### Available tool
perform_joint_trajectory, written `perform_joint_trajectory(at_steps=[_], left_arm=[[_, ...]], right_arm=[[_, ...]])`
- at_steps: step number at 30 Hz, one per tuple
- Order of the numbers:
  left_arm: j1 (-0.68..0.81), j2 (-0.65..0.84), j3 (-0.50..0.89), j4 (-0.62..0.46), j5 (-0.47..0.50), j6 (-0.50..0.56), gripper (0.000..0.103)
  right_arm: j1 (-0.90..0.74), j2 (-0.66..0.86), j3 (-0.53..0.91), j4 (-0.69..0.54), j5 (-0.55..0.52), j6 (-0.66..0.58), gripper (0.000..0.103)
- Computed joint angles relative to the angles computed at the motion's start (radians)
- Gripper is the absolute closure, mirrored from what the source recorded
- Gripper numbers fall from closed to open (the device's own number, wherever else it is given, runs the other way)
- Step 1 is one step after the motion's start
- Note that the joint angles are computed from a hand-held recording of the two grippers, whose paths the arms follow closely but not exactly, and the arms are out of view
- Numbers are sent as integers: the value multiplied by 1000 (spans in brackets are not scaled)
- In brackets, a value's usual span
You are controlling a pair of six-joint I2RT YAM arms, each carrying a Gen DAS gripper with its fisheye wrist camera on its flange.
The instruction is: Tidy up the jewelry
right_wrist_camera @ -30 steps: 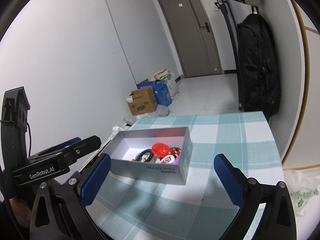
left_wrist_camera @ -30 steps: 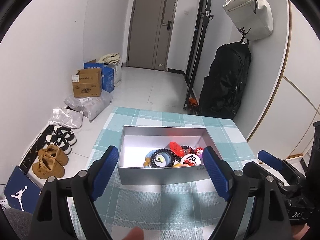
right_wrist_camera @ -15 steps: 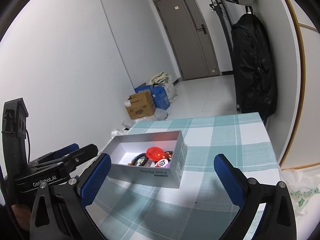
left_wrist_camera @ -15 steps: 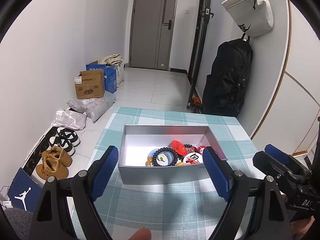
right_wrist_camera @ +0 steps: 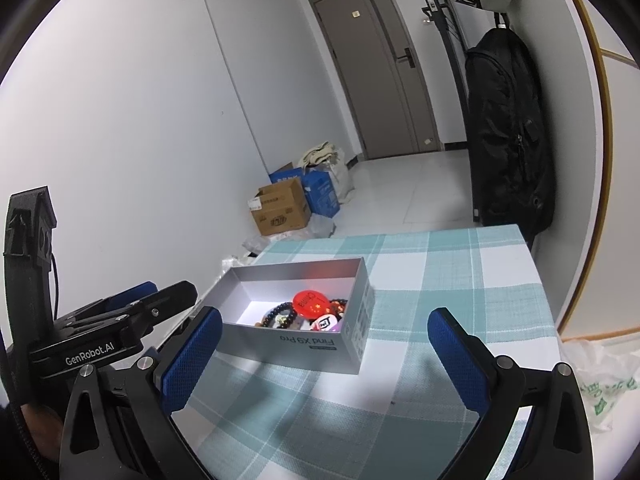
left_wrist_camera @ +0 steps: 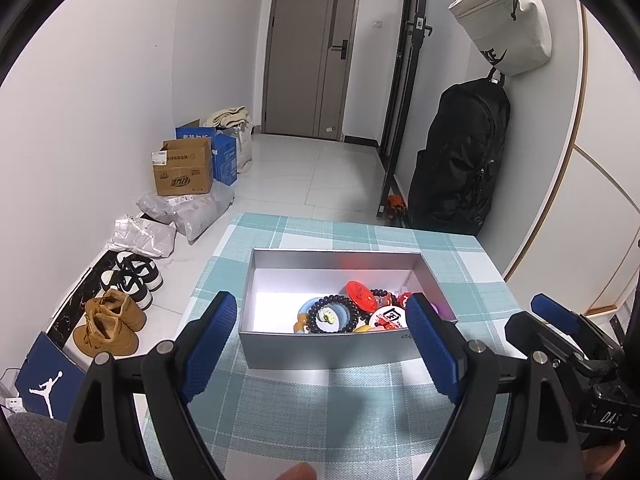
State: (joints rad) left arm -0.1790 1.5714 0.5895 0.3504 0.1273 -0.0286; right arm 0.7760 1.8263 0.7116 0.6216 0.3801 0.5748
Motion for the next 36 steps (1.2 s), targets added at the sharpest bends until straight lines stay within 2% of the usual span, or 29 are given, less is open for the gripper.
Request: perform_joint_trajectory(at_steps=[36], left_arm=[[0,1,16,-26,16,-1,20]], right_arm=[[-5,6,5,-10,0,10,0]])
